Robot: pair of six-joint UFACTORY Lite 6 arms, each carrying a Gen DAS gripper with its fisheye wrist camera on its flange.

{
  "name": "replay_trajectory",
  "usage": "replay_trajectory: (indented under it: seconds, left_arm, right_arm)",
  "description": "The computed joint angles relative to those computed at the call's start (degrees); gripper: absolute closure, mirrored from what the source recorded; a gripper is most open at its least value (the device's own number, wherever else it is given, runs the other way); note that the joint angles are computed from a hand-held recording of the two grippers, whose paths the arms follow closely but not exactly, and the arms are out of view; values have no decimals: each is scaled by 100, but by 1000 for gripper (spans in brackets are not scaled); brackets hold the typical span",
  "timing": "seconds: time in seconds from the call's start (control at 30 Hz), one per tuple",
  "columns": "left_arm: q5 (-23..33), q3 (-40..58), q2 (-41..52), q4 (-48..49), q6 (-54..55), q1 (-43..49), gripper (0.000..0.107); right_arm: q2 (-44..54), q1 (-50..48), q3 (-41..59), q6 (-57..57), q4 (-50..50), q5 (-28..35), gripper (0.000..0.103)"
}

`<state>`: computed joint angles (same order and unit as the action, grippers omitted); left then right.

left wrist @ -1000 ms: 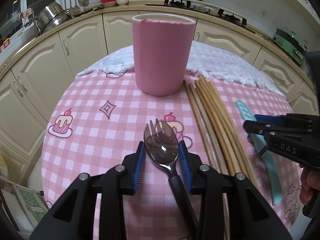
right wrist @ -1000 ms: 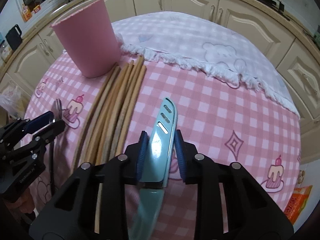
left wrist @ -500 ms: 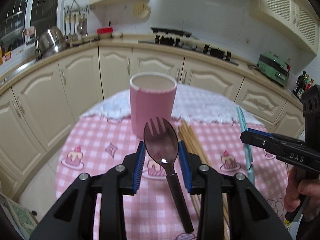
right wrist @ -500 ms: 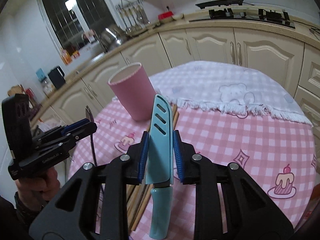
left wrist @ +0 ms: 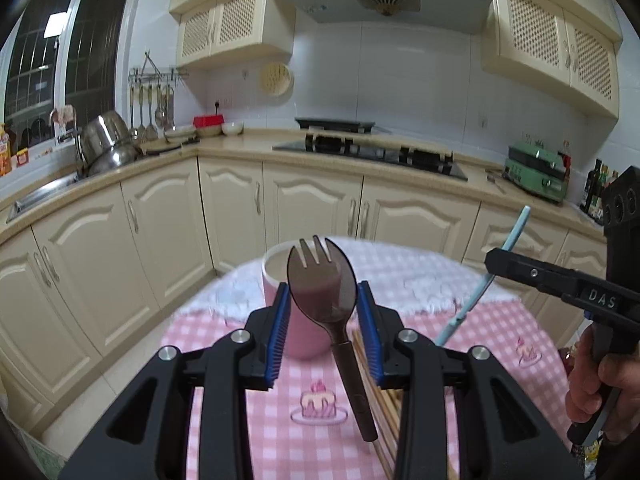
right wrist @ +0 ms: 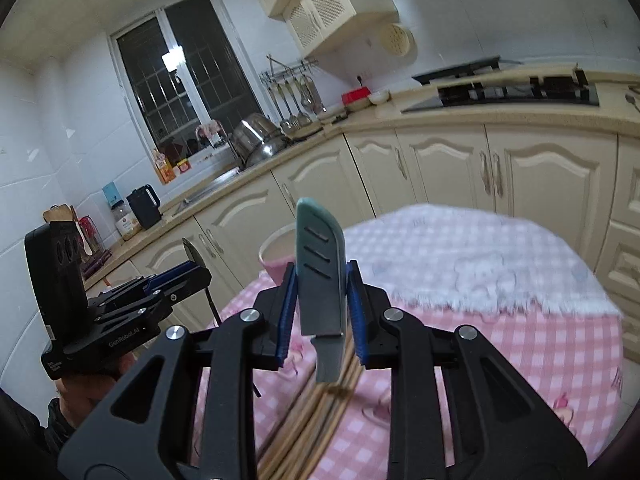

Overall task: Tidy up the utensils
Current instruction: 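Lift spork and knife and drop both into the pink cup, opening both tools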

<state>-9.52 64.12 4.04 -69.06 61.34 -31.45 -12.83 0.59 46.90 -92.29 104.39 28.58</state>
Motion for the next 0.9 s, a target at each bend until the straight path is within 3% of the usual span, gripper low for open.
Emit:
replay_trajectory:
  seconds: [0.23, 0.53, 0.63, 0.73, 0.83, 0.87, 0.9]
  left_arm:
    - [43, 1435, 453, -1491, 1841, 356, 74]
    - [-16, 3875, 2101, -4262, 4841, 668, 74]
    - [-34, 4344, 2623, -5159, 5693, 708, 74]
    - [-109, 4561, 3026, -5275, 5852, 715, 74]
    - [-117, 4748, 3386, -6222, 6790, 777, 73]
    - [-118, 4692, 3408, -6308, 6868, 785, 68]
    - [-110, 4626, 3410, -6288, 6821, 792, 54]
  right_arm:
    - [998, 131, 1869, 534, -506, 79, 79]
    - [2757, 554, 4460, 1675, -1478, -60, 79]
    - [3327, 748, 4980, 1969, -1843, -237, 79]
    - [3840, 890, 5318, 2455, -2399, -375, 79]
    - [4167, 889, 5397, 2943, -2826, -341, 78]
    - [4195, 860, 5357, 3014, -2819, -325, 78]
    - [4204, 806, 5299, 3144, -2861, -290, 72]
